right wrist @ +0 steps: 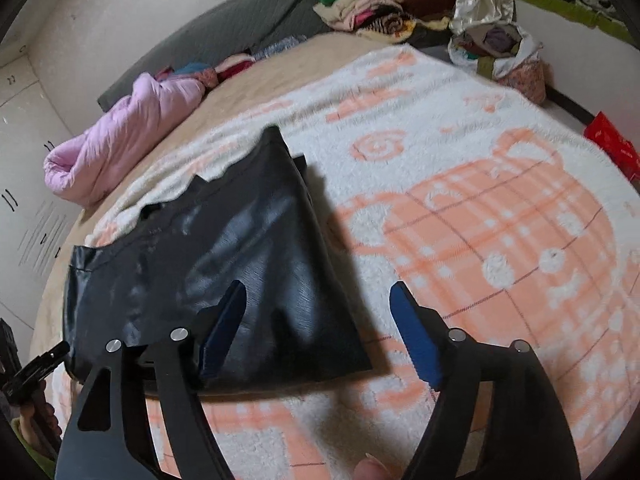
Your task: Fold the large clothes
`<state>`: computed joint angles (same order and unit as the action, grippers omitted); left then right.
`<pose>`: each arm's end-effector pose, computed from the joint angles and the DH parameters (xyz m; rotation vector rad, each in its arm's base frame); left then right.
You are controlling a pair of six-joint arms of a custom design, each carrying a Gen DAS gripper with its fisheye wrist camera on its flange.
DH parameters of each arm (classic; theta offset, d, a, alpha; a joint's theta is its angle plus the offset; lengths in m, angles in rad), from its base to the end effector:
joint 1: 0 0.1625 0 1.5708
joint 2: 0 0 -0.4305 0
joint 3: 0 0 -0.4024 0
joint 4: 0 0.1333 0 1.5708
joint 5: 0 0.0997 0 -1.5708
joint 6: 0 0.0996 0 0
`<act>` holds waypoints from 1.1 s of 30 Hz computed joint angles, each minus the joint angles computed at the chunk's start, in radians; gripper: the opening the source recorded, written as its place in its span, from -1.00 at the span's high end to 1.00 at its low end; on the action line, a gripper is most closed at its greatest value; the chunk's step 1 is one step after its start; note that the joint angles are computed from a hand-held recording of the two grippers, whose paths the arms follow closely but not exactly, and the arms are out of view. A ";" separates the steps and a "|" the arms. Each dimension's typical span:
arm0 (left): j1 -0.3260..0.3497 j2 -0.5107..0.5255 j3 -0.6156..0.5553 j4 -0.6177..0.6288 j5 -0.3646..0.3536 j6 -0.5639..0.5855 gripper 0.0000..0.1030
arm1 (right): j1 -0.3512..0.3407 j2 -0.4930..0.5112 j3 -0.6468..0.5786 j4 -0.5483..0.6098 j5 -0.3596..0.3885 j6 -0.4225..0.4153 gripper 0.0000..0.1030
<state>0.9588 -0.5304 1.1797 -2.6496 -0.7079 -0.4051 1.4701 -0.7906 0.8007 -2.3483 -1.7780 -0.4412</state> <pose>-0.2940 -0.7826 0.1196 0.0081 2.4128 -0.9955 0.0273 -0.8517 0.4635 0.3316 -2.5702 0.9351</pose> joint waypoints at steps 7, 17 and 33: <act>-0.029 0.002 0.013 -0.017 0.070 0.037 -0.48 | 0.032 -0.041 0.090 -0.101 -0.005 -0.114 -0.64; -0.053 -0.018 0.060 -0.034 0.100 0.034 -0.59 | 0.082 -0.076 0.194 -0.118 0.032 -0.218 -0.71; -0.064 -0.031 0.072 -0.068 0.129 0.055 -0.82 | 0.148 -0.069 0.303 -0.098 0.028 -0.316 -0.73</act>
<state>0.8945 -0.5614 1.2517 -2.7178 -0.5792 -0.3505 1.6178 -0.8597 1.1041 -2.4460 -1.7503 -0.7567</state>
